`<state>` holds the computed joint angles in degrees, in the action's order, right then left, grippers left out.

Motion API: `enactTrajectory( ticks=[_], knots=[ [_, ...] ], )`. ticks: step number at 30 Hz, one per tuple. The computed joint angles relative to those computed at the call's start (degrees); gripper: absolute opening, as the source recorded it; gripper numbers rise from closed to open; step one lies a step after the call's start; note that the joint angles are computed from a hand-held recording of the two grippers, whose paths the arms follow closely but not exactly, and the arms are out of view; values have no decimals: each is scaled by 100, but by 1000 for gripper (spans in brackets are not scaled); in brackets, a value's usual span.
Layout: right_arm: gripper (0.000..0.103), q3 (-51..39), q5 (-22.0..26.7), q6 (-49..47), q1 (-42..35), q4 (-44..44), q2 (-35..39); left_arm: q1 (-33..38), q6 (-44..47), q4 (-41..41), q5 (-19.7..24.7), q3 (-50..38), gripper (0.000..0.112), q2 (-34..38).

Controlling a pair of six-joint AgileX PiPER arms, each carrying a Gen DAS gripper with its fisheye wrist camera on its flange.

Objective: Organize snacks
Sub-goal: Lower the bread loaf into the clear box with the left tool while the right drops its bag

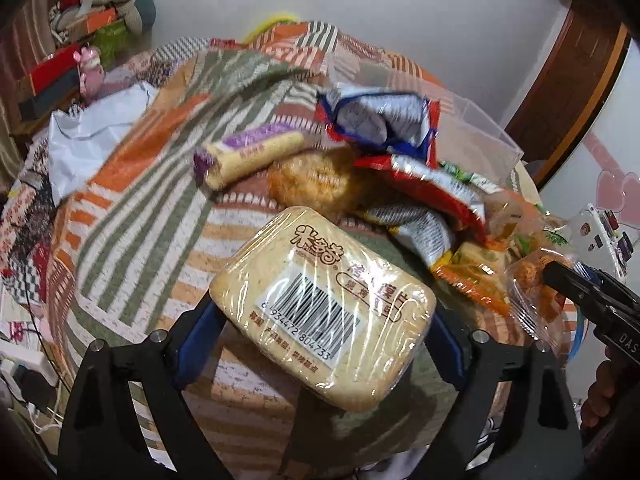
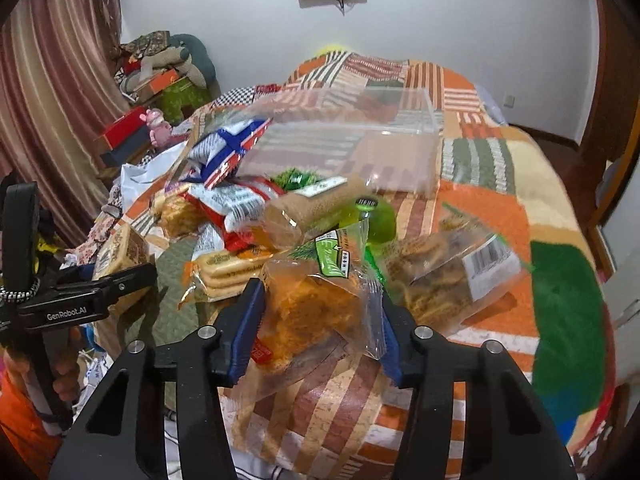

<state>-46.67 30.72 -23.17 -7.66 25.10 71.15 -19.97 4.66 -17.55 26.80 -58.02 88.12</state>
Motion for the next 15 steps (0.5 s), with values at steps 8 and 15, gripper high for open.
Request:
enactTrajectory(
  ticks=[8,15],
  knots=[
    [40,-212,-39,-262,-201,285,-88,-106,-167,188,7,-344,91,-254],
    [40,-497,-145,-510,-320,568,-109,-275,-294,355,12,-875,91,-249]
  ],
)
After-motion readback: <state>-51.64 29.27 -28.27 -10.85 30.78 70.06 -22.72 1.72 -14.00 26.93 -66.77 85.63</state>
